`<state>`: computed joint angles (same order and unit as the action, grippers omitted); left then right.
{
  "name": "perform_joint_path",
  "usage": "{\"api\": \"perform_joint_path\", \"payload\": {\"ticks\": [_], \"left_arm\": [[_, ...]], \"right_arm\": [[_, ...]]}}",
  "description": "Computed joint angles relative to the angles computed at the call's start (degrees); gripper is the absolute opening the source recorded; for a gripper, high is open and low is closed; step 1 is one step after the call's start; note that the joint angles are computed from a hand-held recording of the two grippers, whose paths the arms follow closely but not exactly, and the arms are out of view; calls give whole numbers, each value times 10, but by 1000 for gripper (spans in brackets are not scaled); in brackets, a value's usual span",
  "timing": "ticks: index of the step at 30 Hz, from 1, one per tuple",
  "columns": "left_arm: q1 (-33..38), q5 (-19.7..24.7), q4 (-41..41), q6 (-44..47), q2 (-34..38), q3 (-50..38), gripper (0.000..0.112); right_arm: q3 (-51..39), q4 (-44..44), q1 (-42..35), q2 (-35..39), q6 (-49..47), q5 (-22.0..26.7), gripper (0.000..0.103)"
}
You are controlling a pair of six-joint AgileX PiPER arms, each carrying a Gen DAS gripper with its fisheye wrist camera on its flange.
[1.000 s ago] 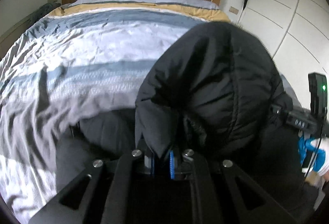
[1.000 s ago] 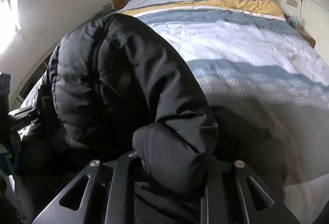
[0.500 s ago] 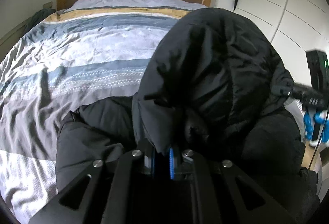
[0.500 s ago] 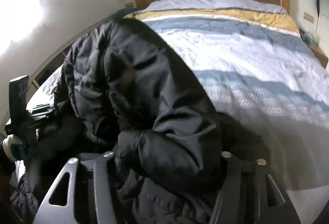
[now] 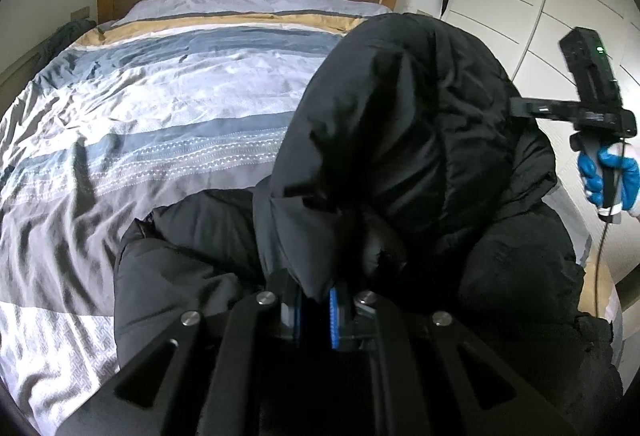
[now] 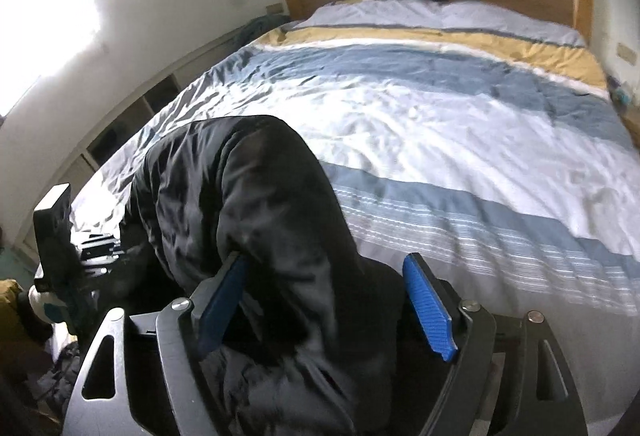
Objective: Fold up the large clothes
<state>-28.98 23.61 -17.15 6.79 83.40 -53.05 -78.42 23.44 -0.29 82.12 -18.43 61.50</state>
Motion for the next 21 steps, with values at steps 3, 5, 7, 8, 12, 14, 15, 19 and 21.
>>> {"api": "perform_joint_path", "payload": {"ticks": [3, 5, 7, 8, 12, 14, 15, 19, 21], "left_arm": [[21, 22, -63, 52, -11, 2, 12], [46, 45, -122, 93, -25, 9, 15], [71, 61, -167, 123, -48, 28, 15], [81, 69, -180, 129, -60, 37, 15], [120, 103, -197, 120, -115, 80, 15], [133, 114, -188, 100, -137, 97, 15], [145, 124, -186, 89, -150, 110, 15], [159, 140, -148, 35, -177, 134, 15], [158, 141, -136, 13, -187, 142, 15]], "right_arm": [[5, 16, 8, 8, -12, 1, 13], [22, 19, 17, -10, -23, 0, 11], [47, 23, 20, -44, -38, 9, 10], [58, 23, 23, -61, -46, 15, 10], [129, -1, 60, -162, -55, 58, 11], [172, -25, 86, -197, -41, 68, 11], [201, -36, 97, -214, -31, 68, 11], [271, -27, 89, -250, -22, 39, 11], [282, -38, 99, -253, -14, 22, 11]]}}
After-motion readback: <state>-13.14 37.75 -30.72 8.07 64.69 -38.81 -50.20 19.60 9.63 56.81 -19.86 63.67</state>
